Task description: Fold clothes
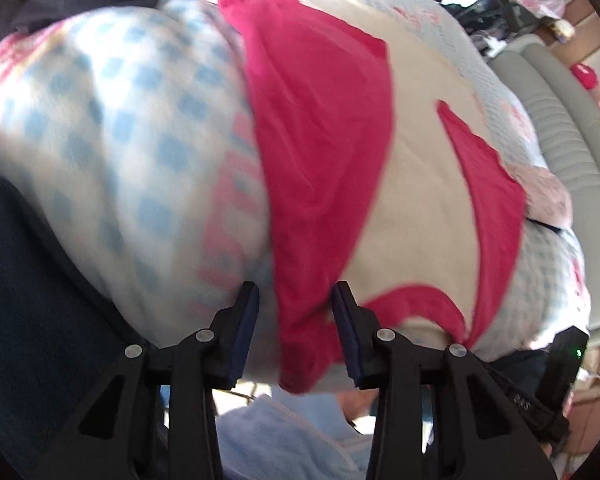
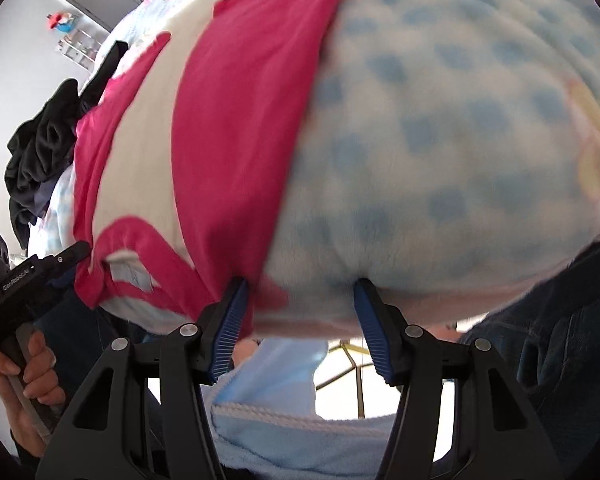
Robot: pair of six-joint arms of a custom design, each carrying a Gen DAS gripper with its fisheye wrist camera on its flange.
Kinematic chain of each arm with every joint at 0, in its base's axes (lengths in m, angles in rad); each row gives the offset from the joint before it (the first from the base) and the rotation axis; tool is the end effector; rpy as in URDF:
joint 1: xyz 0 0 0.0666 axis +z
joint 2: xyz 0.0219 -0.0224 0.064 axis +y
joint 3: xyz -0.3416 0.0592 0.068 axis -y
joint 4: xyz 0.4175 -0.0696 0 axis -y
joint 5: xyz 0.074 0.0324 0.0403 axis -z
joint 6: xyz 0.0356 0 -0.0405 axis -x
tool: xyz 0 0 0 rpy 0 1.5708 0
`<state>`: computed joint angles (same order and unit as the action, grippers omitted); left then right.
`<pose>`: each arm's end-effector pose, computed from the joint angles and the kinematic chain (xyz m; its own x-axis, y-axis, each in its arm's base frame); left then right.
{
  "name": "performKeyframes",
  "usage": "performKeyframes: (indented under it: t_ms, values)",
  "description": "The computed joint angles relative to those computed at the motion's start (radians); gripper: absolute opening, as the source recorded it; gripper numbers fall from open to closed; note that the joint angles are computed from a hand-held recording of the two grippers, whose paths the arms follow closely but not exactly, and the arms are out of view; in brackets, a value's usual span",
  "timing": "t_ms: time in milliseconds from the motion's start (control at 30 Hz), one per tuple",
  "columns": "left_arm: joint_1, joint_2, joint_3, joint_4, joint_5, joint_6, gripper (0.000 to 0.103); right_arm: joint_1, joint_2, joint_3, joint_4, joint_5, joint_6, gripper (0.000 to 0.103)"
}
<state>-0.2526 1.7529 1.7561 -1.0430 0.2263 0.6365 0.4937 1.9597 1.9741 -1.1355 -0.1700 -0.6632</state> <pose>0.6011 -0.1638 0.3617 -0.8816 -0.3707 -0.2922 -0.2119 0.8641 -0.4566 0.5953 0.3267 0.3286 -0.9523 0.1765 -0.2487 0.0691 0.9192 0.3877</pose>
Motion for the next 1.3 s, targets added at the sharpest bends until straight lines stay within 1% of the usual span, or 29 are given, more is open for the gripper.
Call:
performKeyframes:
  t_ms: [33,100,167,200,233,267,333,400,433,500,533,600,633,667,700,800,833,867,900,1000,1067,1100,1133,1200,1267,1300]
  values:
    - [0.002,-0.018,-0.031,0.036,0.044,0.002,0.042,-0.001,-0.014,-0.018,0.025,-0.009,-0.001,0.057]
    - [0.010,-0.047,-0.082,0.096,0.104,0.020,0.045,-0.005,-0.042,-0.057,0.088,-0.037,-0.006,0.059]
    - [0.015,-0.055,-0.093,0.104,0.105,0.023,0.046,-0.008,-0.049,-0.067,0.133,-0.058,-0.013,0.062]
    - [0.020,-0.059,-0.099,0.106,0.109,0.022,0.049,-0.009,-0.045,-0.062,0.144,-0.069,-0.012,0.062]
    - [0.024,-0.061,-0.102,0.107,0.112,0.021,0.052,-0.009,-0.037,-0.052,0.147,-0.079,-0.008,0.064]
    - [0.022,-0.049,-0.091,0.097,0.112,0.016,0.052,-0.008,-0.022,-0.030,0.144,-0.090,-0.005,0.066]
    - [0.007,-0.004,-0.041,0.048,0.119,0.002,0.052,-0.002,0.000,0.002,0.135,-0.108,-0.003,0.066]
    - [0.004,-0.017,-0.057,0.079,0.130,-0.011,0.050,0.006,0.009,0.015,0.135,-0.130,0.008,0.066]
    - [0.003,-0.023,-0.065,0.094,0.136,-0.018,0.050,0.009,0.014,0.021,0.135,-0.142,0.013,0.065]
    - [0.000,-0.036,-0.082,0.125,0.147,-0.028,0.049,0.018,0.028,0.037,0.107,-0.118,0.033,0.059]
    - [0.002,-0.043,-0.091,0.141,0.145,-0.024,0.048,0.017,0.017,0.017,0.122,-0.121,0.022,0.055]
    - [0.005,-0.055,-0.107,0.168,0.144,-0.016,0.046,0.011,-0.006,-0.030,0.179,-0.140,-0.018,0.051]
    - [0.008,-0.054,-0.108,0.165,0.148,-0.011,0.043,0.006,-0.022,-0.055,0.210,-0.155,-0.036,0.050]
    - [0.010,-0.061,-0.116,0.177,0.152,-0.011,0.041,0.001,-0.040,-0.078,0.252,-0.183,-0.060,0.050]
    - [0.012,-0.067,-0.125,0.188,0.157,-0.011,0.041,0.000,-0.047,-0.084,0.276,-0.194,-0.072,0.050]
    - [0.016,-0.088,-0.145,0.228,0.158,-0.022,0.041,0.001,-0.048,-0.068,0.300,-0.189,-0.074,0.049]
    - [0.015,-0.086,-0.138,0.233,0.154,-0.029,0.041,0.000,-0.047,-0.063,0.305,-0.187,-0.070,0.046]
    - [0.009,-0.074,-0.121,0.230,0.147,-0.034,0.041,-0.001,-0.044,-0.058,0.306,-0.185,-0.064,0.044]
    - [-0.001,-0.051,-0.096,0.208,0.142,-0.040,0.041,-0.003,-0.043,-0.056,0.304,-0.184,-0.057,0.043]
    - [-0.001,-0.006,-0.058,0.150,0.163,-0.043,0.041,0.000,0.002,0.007,0.241,-0.151,-0.036,0.042]
    - [0.004,0.001,-0.060,0.152,0.180,-0.031,0.045,-0.002,0.015,0.009,0.219,-0.145,-0.038,0.040]
    - [0.007,0.006,-0.061,0.156,0.198,-0.021,0.051,-0.004,0.020,0.005,0.211,-0.145,-0.040,0.040]
    - [0.010,0.012,-0.061,0.159,0.216,-0.011,0.055,-0.005,0.018,-0.009,0.217,-0.153,-0.049,0.040]
    - [0.011,0.025,-0.056,0.153,0.236,-0.005,0.057,-0.010,0.008,-0.046,0.249,-0.181,-0.073,0.044]
    - [0.006,0.029,-0.050,0.147,0.227,-0.016,0.060,-0.016,0.004,-0.066,0.279,-0.206,-0.095,0.047]
    - [0.000,0.030,-0.047,0.149,0.218,-0.021,0.063,-0.017,0.003,-0.070,0.288,-0.211,-0.102,0.047]
